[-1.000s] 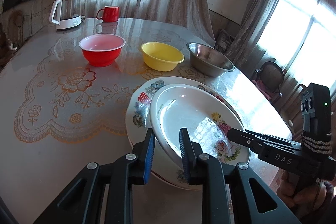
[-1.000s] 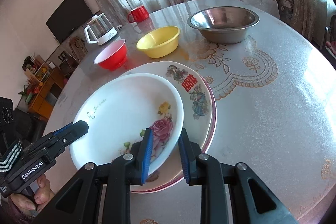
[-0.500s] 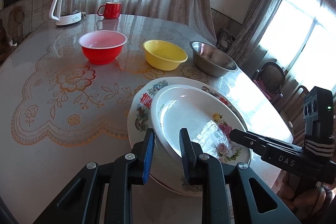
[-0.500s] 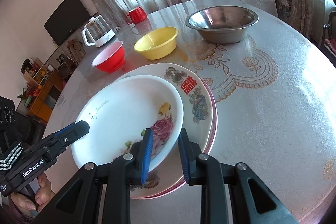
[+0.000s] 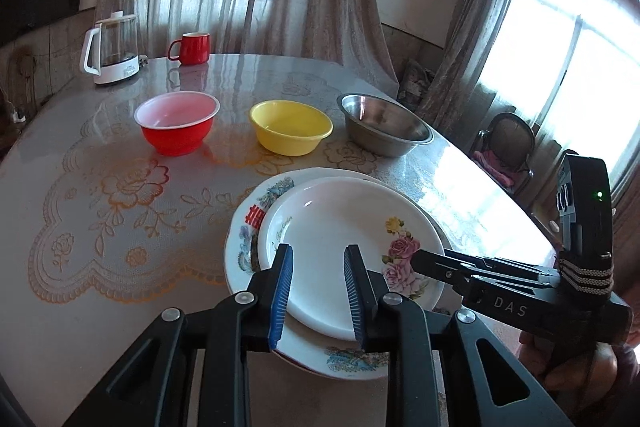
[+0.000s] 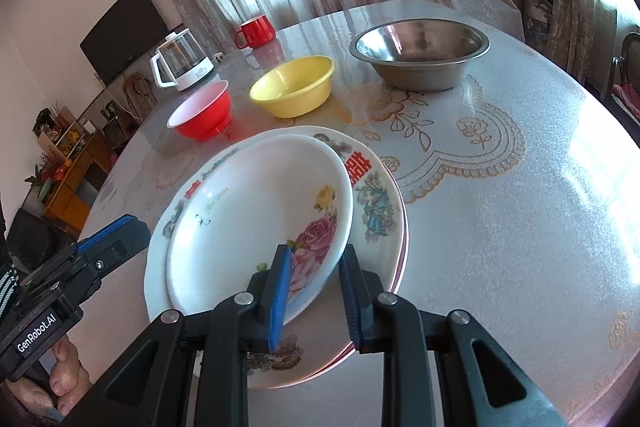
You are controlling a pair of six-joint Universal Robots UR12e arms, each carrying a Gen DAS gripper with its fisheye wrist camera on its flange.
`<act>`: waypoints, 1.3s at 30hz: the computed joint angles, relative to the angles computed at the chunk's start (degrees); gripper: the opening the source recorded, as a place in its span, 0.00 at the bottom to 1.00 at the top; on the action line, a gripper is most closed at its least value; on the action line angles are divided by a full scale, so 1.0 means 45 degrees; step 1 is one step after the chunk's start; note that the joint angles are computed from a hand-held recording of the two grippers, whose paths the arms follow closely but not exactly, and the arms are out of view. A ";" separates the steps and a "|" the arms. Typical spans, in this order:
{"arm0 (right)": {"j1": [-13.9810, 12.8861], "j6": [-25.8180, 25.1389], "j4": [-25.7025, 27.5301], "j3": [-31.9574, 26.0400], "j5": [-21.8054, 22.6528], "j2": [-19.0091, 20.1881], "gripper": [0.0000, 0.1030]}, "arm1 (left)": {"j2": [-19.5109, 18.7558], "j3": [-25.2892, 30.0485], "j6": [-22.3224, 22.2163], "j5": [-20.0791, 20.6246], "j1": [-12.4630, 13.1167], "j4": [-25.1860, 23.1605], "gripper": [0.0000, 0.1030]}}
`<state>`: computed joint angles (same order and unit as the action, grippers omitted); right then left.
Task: Organize plates and bowls
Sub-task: 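Lower the pink-rose plate onto the double-happiness plate with the left gripper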
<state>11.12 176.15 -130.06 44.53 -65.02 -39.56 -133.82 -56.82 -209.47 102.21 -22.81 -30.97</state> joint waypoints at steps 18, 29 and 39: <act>-0.0097 -0.1069 0.0937 -0.0015 0.0511 -0.0119 0.24 | 0.0198 -0.0445 -0.0939 0.0398 0.0092 -0.0847 0.25; 0.0202 -0.3155 0.1562 -0.0415 -0.1201 -0.0119 0.29 | 0.0245 -0.0524 -0.0979 0.0446 0.0093 -0.0782 0.25; 0.0166 -0.2625 0.0979 -0.0851 -0.1664 0.0198 0.29 | 0.0227 -0.0490 -0.0906 0.0468 0.0075 -0.0859 0.25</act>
